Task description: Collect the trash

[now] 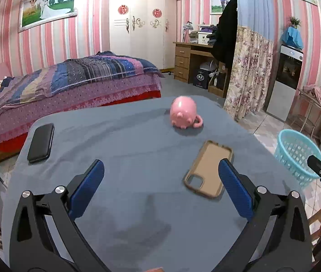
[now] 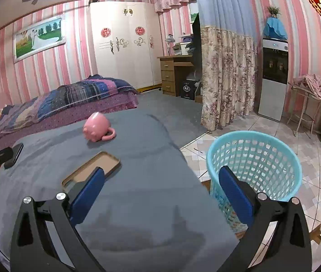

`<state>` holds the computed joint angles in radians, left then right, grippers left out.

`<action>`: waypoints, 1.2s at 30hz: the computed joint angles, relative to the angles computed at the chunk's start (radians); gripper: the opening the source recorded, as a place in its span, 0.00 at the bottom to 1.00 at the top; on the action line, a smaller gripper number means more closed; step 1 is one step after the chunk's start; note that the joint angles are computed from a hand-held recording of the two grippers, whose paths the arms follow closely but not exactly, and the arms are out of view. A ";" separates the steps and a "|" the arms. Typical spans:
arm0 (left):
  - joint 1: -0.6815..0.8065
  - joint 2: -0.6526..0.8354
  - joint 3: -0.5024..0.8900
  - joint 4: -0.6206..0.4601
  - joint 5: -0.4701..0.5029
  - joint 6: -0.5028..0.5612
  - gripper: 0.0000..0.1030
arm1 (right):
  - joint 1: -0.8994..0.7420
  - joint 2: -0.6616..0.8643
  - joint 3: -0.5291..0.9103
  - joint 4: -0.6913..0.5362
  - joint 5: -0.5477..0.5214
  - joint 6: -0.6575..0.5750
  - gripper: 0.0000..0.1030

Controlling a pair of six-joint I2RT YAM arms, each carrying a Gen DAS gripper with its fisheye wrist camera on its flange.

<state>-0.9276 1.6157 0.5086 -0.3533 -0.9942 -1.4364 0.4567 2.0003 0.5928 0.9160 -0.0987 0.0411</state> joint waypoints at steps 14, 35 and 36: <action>-0.127 0.083 0.007 -0.157 -0.003 -0.255 0.95 | 0.115 -0.017 -0.121 0.125 0.095 -0.015 0.96; -0.112 0.190 0.028 -0.066 0.006 -0.236 0.95 | 0.138 0.013 -0.125 0.151 0.133 0.003 0.96; -0.112 0.194 0.031 -0.066 0.006 -0.237 0.95 | 0.136 0.016 -0.124 0.152 0.135 0.006 0.96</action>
